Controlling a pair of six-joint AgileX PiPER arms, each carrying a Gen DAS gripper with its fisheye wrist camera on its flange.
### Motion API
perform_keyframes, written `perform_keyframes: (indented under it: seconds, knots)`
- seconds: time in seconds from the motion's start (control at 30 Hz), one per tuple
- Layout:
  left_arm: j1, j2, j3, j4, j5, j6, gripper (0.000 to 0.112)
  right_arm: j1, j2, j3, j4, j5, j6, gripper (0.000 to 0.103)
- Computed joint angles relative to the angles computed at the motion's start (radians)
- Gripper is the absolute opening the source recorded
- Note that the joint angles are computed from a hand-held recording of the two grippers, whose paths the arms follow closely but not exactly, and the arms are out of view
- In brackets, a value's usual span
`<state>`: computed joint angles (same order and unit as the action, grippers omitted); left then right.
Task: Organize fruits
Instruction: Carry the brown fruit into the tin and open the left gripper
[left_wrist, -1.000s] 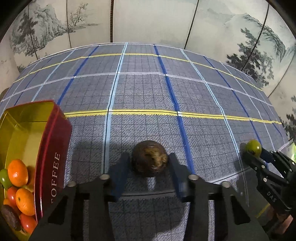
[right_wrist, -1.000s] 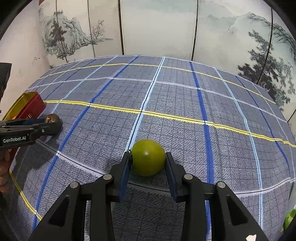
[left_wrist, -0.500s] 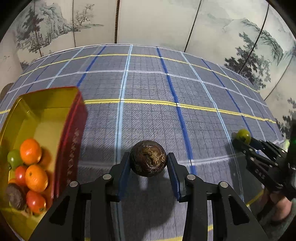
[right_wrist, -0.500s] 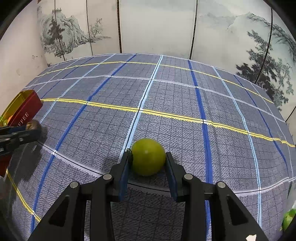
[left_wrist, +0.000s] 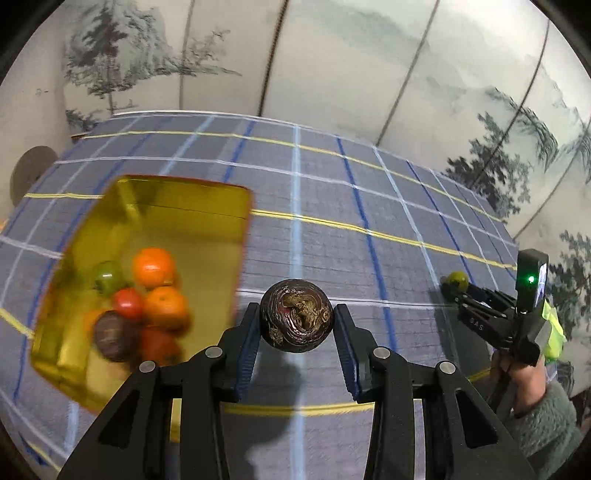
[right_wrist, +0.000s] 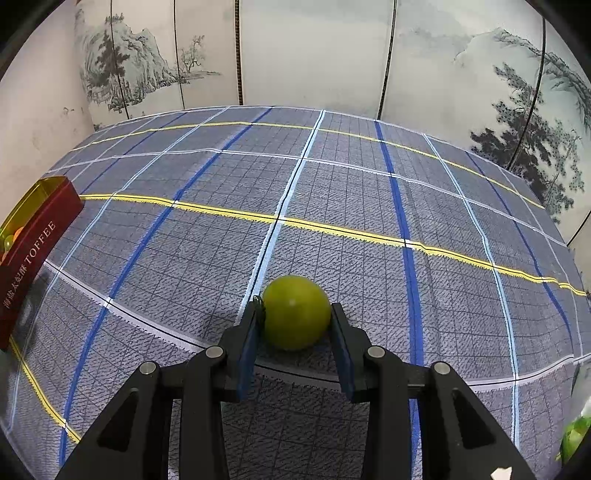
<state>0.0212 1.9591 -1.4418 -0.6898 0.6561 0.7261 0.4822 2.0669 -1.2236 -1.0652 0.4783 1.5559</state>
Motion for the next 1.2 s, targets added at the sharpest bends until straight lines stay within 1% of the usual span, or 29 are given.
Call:
perform_keyframes:
  seconds: [0.2, 0.3, 0.4, 0.6, 0.87, 0.93, 1.03, 1.2]
  knots:
    - [0.112, -0.011, 0.023, 0.027, -0.009, 0.008, 0.041, -0.001, 0.0, 0.0, 0.0, -0.001, 0.0, 0.034]
    - [0.151, -0.006, 0.039, 0.028, -0.015, 0.021, 0.04, 0.0, 0.0, 0.0, -0.001, 0.0, 0.0, 0.034]
    - [0.18, 0.004, 0.051, 0.027, -0.004, 0.033, 0.04, 0.0, 0.002, -0.002, 0.0, 0.002, -0.003, 0.034]
    - [0.179, 0.019, 0.073, 0.046, -0.008, 0.042, 0.04, 0.002, 0.0, -0.001, 0.001, 0.01, -0.007, 0.034]
    - [0.16, 0.046, 0.056, 0.076, -0.005, 0.032, 0.04, 0.003, 0.001, -0.006, 0.005, 0.015, -0.015, 0.034]
    - [0.156, 0.044, 0.063, 0.08, -0.02, 0.042, 0.041, 0.003, 0.002, -0.006, 0.005, 0.015, -0.015, 0.034]
    - [0.155, 0.048, 0.056, 0.082, -0.016, 0.041, 0.041, 0.003, 0.001, -0.006, 0.006, 0.016, -0.016, 0.034]
    - [0.144, 0.059, 0.035, 0.126, -0.013, 0.006, 0.041, 0.003, 0.001, -0.006, 0.005, 0.016, -0.015, 0.034]
